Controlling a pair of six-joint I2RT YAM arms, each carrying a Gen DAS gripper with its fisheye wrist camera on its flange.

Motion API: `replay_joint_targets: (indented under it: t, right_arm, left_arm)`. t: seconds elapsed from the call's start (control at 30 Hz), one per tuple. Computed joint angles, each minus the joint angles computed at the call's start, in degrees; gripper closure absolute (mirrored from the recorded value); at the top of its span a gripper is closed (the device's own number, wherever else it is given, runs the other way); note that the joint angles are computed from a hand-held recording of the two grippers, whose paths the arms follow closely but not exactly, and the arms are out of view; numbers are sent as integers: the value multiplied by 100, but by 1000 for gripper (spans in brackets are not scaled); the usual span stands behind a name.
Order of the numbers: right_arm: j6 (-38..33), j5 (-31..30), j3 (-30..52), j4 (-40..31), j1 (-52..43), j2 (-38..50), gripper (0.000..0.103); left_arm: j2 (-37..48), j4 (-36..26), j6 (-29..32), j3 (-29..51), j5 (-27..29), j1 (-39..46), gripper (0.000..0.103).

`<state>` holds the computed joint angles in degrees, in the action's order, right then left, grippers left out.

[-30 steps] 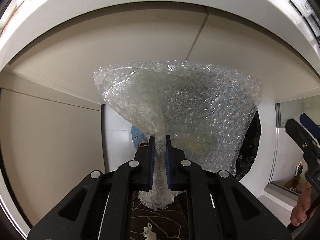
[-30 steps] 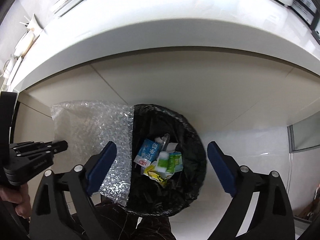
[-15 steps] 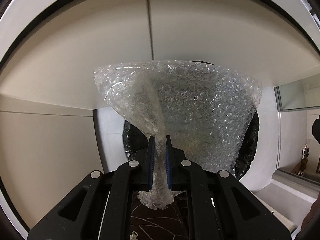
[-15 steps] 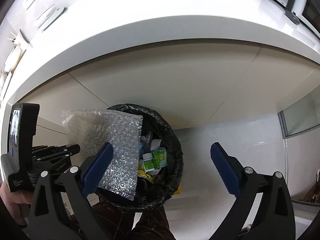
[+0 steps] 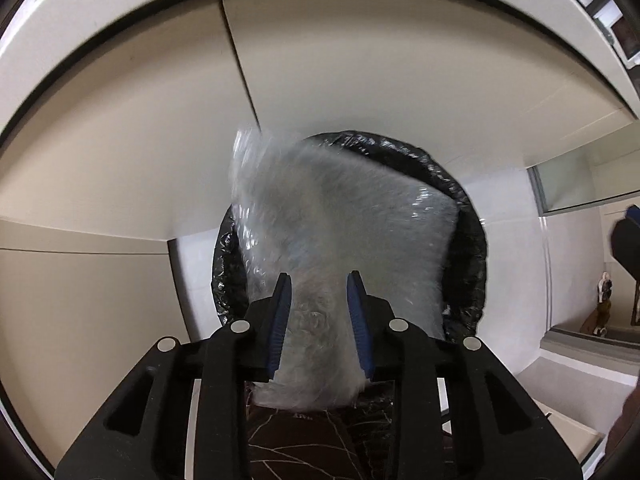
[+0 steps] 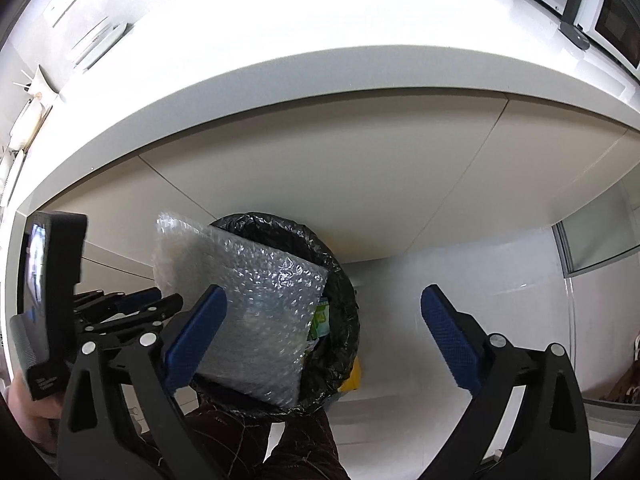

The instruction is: Collect trash

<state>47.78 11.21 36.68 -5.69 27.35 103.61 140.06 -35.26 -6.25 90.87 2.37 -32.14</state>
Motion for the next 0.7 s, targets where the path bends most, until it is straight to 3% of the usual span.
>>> replay_joint_targets:
  t: [0.2, 0.4, 0.57, 0.7]
  right_arm:
    - [-127, -75, 0, -39, -161, -194, 9]
    - [-243, 26, 331, -797, -137, -819, 9]
    - [-420, 148, 700, -1668, -58, -1536, 9]
    - [-416, 340, 1231, -2577, 99, -1882, 9]
  left_arm:
    - [-636, 64, -130, -342, -4, 19, 44]
    - [-1431, -111, -230, -532, 28, 162, 16]
    - [-2225, -407, -407, -622, 114, 311, 6]
    - [-2836, -785, -530, -600, 195, 454, 6]
